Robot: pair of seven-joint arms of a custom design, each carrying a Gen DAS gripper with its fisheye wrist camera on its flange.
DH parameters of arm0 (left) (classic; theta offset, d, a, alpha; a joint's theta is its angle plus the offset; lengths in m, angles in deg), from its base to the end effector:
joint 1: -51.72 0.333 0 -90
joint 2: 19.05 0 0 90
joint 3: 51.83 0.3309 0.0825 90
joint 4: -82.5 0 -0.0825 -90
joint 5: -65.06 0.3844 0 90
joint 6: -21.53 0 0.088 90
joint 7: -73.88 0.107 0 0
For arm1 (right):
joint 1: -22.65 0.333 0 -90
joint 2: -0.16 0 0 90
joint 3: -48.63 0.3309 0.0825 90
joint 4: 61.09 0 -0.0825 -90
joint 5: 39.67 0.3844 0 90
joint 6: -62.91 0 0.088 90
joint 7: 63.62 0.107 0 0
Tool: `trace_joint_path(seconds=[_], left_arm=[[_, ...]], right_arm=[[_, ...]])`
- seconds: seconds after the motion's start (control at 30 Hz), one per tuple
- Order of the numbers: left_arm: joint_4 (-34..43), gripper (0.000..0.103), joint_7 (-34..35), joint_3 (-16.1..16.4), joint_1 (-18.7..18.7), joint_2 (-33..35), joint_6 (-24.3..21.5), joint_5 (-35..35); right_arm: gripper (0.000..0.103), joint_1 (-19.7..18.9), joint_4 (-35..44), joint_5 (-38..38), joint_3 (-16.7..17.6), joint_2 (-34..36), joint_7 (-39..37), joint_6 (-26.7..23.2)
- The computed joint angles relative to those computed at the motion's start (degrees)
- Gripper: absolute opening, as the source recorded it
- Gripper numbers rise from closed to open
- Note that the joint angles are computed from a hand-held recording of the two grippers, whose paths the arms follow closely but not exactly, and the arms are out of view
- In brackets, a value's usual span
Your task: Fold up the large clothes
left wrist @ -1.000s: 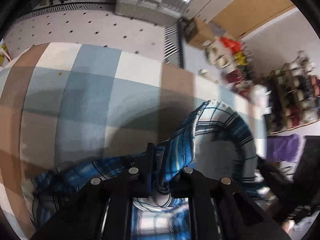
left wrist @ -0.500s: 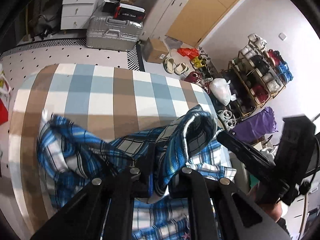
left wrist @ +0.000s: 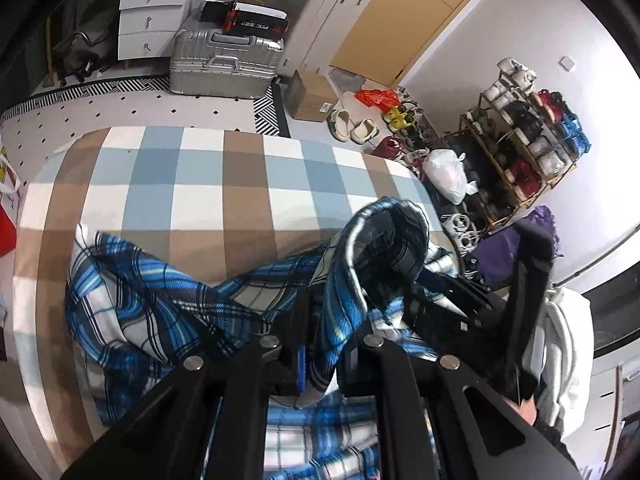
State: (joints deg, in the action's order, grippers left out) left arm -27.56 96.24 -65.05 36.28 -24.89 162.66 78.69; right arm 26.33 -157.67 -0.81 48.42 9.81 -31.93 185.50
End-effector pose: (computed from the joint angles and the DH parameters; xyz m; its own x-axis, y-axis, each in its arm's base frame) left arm 0.5030 -0.2822 0.6217 0.3636 -0.8242 0.4343 -0.7051 -0.5481 -0.4499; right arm 0.6433 0.0661 0.5484 0.7369 -0.6533 -0.1738 -0.6052 -0.5230 -0.6001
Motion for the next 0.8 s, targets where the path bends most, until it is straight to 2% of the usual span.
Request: trace_joint_path(seconds=[0.07,0.17,0.23,0.27,0.3,0.4,0.53,0.67,0.73,0.8], left_arm=[[-0.37,0.005,0.69,0.59,0.45,0.57,2.18,-0.6],[-1.6,0.005,-1.81,0.29,0.85,-0.25,4.54,1.02],[-1.69,0.005,-3.08,-0.02,0.72,-0.76,4.69,1.66],[-2.22,0.005,-5.1,-0.69,0.66,-1.82,4.98,3.74],[-2.4,0.005,-6.38,-1.11,0.59,-2.36,4.85,5.3],[-4.86,0.005,-11.8,-3.1,-0.2,-5.62,5.91,10.63],[-10.79,0.005,-23.26,-6.91,-0.77,-10.02,9.91,17.86],[-19.92,0.005,-41.19,-11.92,0.27,-15.5,13.85,25.79],[-22.81,0.005,-46.54,-12.65,-0.11,-16.7,16.1,27.54],[-25.32,0.005,-53.17,-14.8,0.02,-17.73,16.6,29.43]], right_arm=[[0.002,0.46,5.25,-1.95,-0.01,4.05,5.29,-3.3],[0.002,-2.49,13.19,5.17,1.0,8.92,10.86,-12.16],[0.002,-6.15,18.48,12.85,1.94,12.44,18.0,-21.17],[0.002,-9.2,20.43,18.22,3.38,14.33,21.95,-26.11],[0.002,-10.69,20.37,22.1,3.45,14.56,23.52,-28.31],[0.002,-14.94,14.9,29.83,3.68,11.52,22.2,-32.24],[0.003,-19.93,2.46,37.8,0.51,5.06,18.44,-39.04],[0.003,-21.99,-7.33,39.11,-4.36,0.04,14.56,-43.69],[0.003,-23.19,-12.32,37.29,-7.12,-2.39,12.72,-45.6],[0.004,-23.77,-15.97,35.55,-9.13,-4.04,10.81,-46.38]])
